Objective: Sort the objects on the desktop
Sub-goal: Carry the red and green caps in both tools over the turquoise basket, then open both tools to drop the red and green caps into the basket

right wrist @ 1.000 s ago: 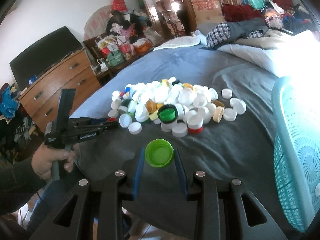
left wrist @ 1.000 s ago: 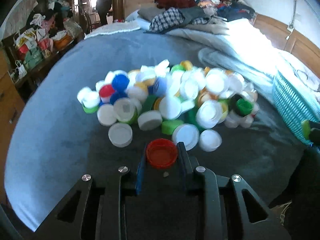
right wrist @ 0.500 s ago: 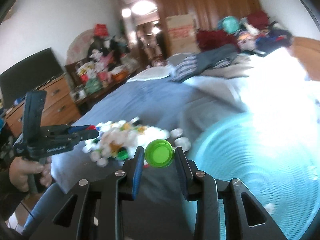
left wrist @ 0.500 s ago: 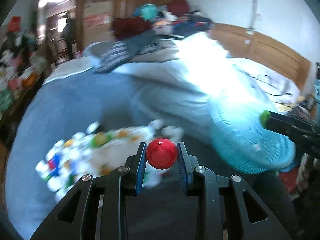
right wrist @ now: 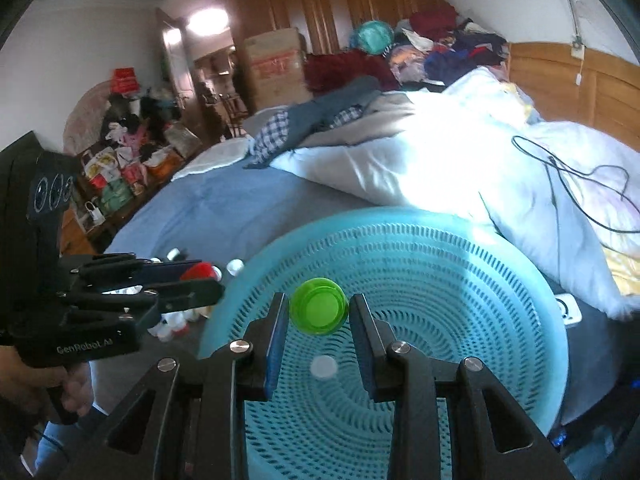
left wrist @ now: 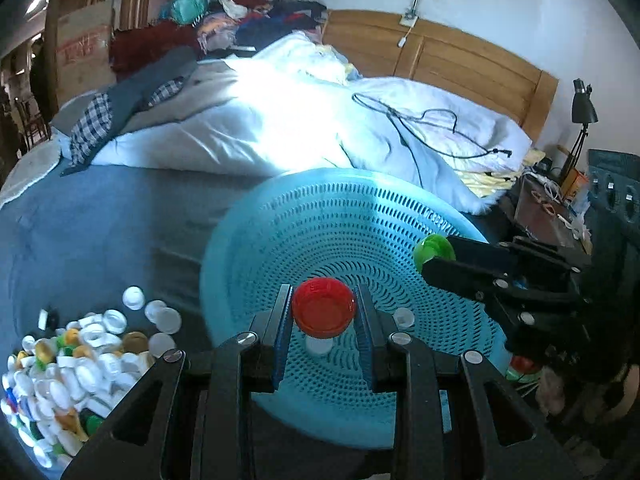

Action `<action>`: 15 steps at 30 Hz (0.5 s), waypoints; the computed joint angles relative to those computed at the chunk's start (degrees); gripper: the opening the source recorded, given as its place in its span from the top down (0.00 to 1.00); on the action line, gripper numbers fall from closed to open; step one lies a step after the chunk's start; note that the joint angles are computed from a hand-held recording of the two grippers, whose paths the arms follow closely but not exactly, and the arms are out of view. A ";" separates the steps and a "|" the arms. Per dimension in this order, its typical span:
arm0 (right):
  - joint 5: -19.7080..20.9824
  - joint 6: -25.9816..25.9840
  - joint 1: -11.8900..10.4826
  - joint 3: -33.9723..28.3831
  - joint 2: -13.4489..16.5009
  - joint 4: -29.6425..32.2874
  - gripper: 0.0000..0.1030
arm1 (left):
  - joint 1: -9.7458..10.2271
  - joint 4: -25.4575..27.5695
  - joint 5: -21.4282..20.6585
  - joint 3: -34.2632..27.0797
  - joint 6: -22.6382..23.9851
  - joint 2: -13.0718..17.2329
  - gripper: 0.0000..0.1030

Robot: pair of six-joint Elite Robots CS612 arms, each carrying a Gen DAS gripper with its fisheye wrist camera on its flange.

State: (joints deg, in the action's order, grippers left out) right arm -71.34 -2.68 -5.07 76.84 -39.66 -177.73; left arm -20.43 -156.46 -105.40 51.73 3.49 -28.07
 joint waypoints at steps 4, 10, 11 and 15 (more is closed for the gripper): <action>-0.56 -0.26 -0.36 0.35 -0.13 0.72 0.67 | -0.62 2.40 1.85 -1.45 -0.25 0.85 0.76; -0.82 -0.20 -0.49 0.89 0.06 1.87 0.67 | -1.50 4.53 5.87 -2.14 0.93 1.39 0.76; -0.80 -0.17 -0.47 0.88 0.14 1.95 0.67 | -1.53 4.71 6.17 -2.17 1.02 1.43 0.76; -0.56 0.39 -0.41 1.00 0.34 2.01 0.67 | -1.69 5.44 6.95 -2.70 0.95 1.72 0.76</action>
State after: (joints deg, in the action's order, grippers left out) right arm -71.90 -2.29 -5.48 77.85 -39.32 -175.72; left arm -22.12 -151.02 -98.45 49.02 4.43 -26.35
